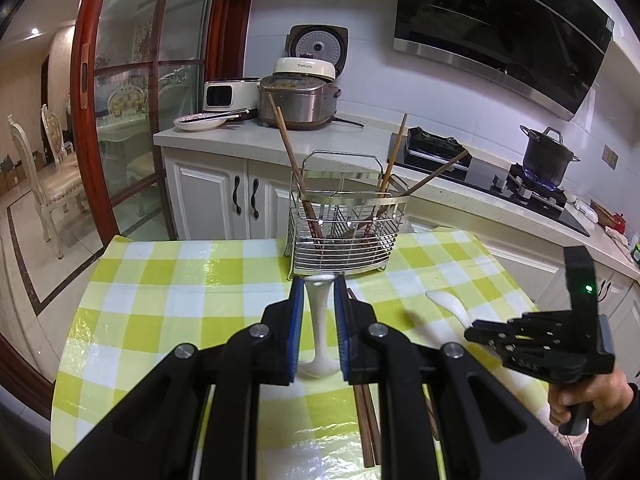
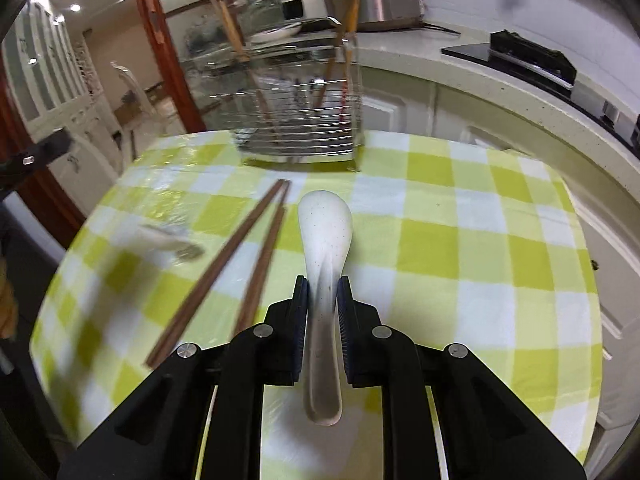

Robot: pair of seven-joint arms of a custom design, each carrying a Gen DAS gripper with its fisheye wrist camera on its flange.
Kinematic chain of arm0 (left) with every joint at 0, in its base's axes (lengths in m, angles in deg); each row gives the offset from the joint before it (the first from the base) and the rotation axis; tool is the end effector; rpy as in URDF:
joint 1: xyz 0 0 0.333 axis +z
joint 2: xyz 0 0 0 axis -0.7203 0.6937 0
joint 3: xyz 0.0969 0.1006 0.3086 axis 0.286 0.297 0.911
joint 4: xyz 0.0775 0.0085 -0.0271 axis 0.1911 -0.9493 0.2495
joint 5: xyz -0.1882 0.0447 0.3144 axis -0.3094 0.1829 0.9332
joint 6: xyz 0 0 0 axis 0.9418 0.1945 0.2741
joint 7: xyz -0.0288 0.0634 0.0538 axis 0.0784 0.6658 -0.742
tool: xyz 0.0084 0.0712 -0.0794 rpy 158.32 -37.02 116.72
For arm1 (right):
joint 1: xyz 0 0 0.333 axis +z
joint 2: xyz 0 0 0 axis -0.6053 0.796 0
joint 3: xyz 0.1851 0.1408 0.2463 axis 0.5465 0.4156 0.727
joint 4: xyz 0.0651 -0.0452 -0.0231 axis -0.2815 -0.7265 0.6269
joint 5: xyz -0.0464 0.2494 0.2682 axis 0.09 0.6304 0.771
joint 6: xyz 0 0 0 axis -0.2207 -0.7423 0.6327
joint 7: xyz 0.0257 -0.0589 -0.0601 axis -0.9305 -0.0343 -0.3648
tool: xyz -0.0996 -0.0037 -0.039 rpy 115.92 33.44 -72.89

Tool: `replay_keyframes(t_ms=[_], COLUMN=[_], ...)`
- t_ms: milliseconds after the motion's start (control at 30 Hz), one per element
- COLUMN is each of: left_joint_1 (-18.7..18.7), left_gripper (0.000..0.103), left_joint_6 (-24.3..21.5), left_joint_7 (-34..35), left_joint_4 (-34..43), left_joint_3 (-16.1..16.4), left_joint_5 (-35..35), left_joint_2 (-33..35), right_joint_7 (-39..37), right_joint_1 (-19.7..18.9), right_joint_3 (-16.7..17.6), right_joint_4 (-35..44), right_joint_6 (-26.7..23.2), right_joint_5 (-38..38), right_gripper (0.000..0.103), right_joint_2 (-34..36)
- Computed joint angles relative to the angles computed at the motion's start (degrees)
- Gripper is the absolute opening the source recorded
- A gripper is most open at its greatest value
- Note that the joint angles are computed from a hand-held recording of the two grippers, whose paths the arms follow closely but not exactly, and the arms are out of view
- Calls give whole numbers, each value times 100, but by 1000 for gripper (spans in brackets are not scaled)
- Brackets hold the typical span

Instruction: Organize utensils

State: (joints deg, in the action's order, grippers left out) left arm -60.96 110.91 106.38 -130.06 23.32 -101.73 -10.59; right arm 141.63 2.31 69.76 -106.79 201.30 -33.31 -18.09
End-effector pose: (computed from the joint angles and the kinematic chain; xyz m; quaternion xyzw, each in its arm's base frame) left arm 0.5985 -0.2881 0.6206 -0.4493 0.7541 -0.4384 0.1933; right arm 0.5357 0.4804 0.5619 -0.6352 0.6945 -0.1746 0.2893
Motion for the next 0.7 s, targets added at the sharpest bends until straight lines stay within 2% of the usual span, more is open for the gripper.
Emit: replay_keyframes(t_ms=[100, 167, 233, 333, 433, 500, 700], left_joint_1=[137, 229, 179, 8, 9, -299, -566], left_gripper=[15, 15, 15, 15, 10, 9, 9], left_joint_6=[-62, -304, -598, -1076, -1844, -2011, -3068], left_joint_7=[266, 456, 393, 16, -34, -429, -646], left_joint_4=[-51, -10, 59, 396, 1279, 1849, 3723], left_joint_3=[-152, -224, -95, 156, 109, 354, 362], left_joint_5=[-307, -582, -420, 233, 282, 910, 1179], left_joint_2=[-68, -111, -153, -9, 587, 1027, 2393], right_joint_7=[-58, -139, -265, -344, -347, -337, -469], right_joint_1=[35, 19, 21, -26, -103, -123, -182], right_joint_3=[68, 124, 166, 190, 192, 181, 178], right_joint_4=[-68, -117, -156, -264, -412, -490, -496], right_joint_6=[5, 40, 18, -1, 24, 43, -40], right_joint_5=[43, 137, 204, 377, 520, 518, 518], right_gripper=[15, 15, 15, 15, 15, 15, 15], right_joint_2=[-50, -61, -54, -59, -101, -142, -94])
